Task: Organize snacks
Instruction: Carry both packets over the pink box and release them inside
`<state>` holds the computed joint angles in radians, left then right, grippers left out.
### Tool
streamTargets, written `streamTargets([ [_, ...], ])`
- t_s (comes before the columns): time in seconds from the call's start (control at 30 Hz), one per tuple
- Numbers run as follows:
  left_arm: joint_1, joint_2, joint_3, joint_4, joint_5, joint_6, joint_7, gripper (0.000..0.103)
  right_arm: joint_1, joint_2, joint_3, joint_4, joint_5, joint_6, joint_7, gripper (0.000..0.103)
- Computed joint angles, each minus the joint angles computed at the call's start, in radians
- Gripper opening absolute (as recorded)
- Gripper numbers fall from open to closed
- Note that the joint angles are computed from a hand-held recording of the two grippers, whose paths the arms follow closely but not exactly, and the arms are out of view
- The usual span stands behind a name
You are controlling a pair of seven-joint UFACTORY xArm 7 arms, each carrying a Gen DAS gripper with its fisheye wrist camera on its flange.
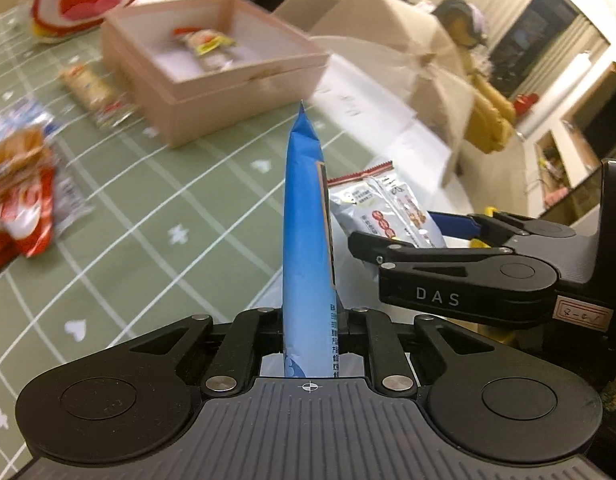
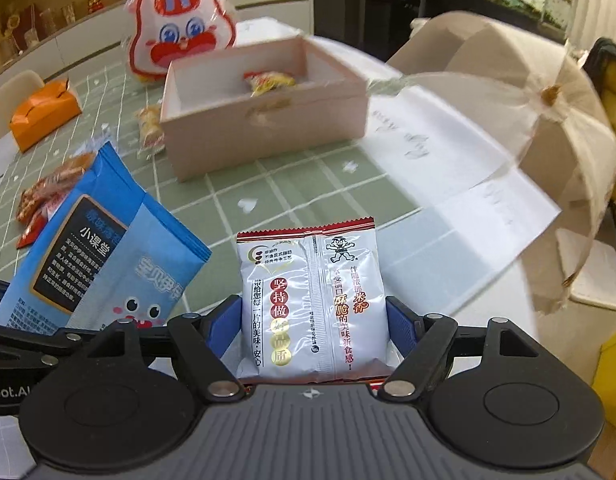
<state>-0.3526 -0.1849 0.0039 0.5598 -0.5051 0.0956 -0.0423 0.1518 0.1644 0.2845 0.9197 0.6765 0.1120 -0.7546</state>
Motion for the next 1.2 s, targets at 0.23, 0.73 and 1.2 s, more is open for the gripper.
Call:
streamTargets([
  [0.23,-0.084,-0.005,0.079,0.066,-0.205,0.015,0.215,0.017,0.001,-0.05,-0.019,0.015,0.069,0.011,-0.034,0.076],
  [0.73,0.228,0.241,0.023,0.468,-0.045,-0.005,0.064,0.018,0.016,0.068,-0.048,0.38,0.056,0.05,-0.079,0.076],
  [1.2,0.28,0.69,0.063,0.882,0.136,0.131,-0.18,0.026,-0.009,0.421,-0.066,0.734,-0.325,0.218,0.158,0.076],
])
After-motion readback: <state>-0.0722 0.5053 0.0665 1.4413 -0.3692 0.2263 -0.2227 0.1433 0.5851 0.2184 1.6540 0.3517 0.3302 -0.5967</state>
